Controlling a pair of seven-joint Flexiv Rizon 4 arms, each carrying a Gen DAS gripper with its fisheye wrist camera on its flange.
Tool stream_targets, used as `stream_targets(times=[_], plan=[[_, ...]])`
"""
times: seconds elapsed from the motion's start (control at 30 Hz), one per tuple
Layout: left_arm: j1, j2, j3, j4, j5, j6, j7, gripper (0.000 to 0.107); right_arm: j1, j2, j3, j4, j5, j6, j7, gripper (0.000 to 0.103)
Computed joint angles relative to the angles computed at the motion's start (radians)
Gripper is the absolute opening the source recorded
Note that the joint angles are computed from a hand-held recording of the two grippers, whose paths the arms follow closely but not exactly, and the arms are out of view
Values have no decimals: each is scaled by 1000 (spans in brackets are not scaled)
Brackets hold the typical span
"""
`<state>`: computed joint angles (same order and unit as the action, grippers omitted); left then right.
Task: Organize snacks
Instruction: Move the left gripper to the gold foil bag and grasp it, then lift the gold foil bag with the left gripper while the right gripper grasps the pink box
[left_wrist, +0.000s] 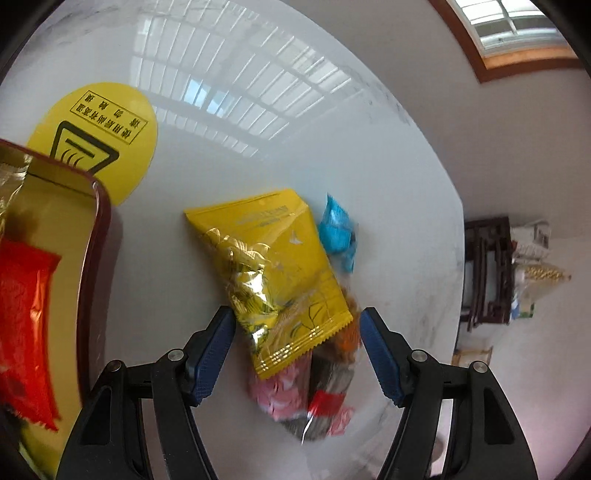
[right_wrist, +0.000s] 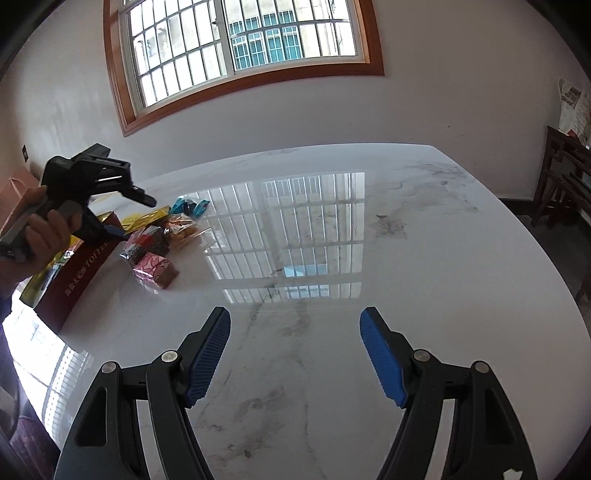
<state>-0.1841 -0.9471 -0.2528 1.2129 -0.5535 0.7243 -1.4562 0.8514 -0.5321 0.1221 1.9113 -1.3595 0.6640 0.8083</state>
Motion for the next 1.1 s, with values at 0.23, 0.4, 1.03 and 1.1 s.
stream_targets(times=[0.23,0.4,1.03,1.1], plan=[[-17,-30,14,-33,11,74,-36,61,-3,-2,0,1,-2,6,7,71],[-31,-34,28,-30,56,108,-53,21,-7,-2,0,3,1,21,12,71],[84,251,-118,419,-48,415,274,17,-82,-103,-46,-154,-221,341,-210,71],[92,271,-121,447,-79,408,302,16,-92,-146,-56,-219,-166,402,-368,71]])
